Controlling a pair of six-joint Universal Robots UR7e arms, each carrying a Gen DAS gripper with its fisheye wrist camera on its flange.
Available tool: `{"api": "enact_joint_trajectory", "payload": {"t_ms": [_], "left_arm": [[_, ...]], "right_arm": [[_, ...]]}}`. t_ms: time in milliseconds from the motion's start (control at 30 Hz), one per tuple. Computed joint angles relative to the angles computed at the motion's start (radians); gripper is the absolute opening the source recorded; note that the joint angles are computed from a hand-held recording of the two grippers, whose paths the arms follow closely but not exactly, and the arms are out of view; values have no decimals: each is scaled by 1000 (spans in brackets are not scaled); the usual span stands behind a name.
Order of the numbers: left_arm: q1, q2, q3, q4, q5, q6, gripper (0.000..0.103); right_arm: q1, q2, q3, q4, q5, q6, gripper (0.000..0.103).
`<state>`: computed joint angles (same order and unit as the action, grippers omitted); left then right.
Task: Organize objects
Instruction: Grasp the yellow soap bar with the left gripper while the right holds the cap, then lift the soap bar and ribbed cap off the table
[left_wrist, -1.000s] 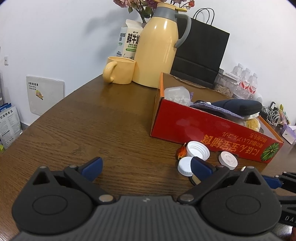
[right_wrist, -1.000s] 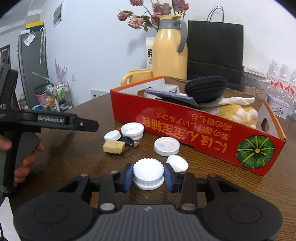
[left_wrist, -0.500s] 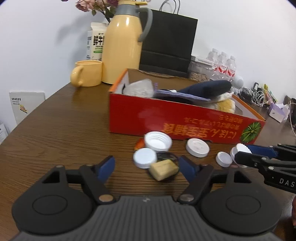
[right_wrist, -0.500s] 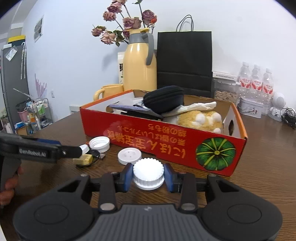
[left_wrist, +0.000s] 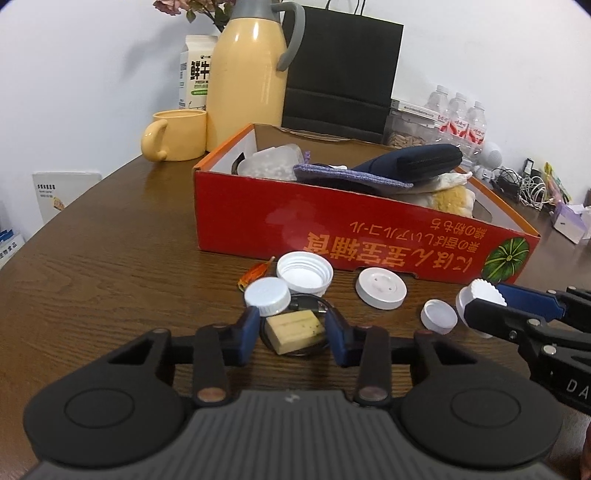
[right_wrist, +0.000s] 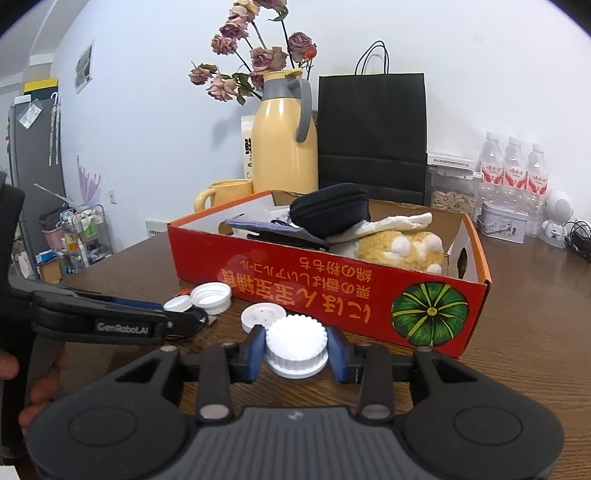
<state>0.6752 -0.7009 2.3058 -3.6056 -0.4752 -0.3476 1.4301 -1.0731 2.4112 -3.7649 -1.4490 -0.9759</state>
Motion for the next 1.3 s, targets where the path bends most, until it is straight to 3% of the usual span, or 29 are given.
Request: {"api": "enact_joint_trajectory", "payload": {"t_ms": [167,400,700,900,1300], "left_arm": [[-14,2,8,9,12,-27,39],[-37,34,23,-118,16,51,39],[-53,43,36,-183,7,87,39],[-39,-3,45,-18,-4,-10,39],[-50,9,58,-31,1,16,40]], "right_arm": [[-4,-5,4,7,11,-1,35],[-6,-6,5,7,17,-2,35],[-8,-6,6,4,17,-2,35],[-9,-8,6,7,16,-3,35],[-8,-7,6,5,16,-2,35]]}}
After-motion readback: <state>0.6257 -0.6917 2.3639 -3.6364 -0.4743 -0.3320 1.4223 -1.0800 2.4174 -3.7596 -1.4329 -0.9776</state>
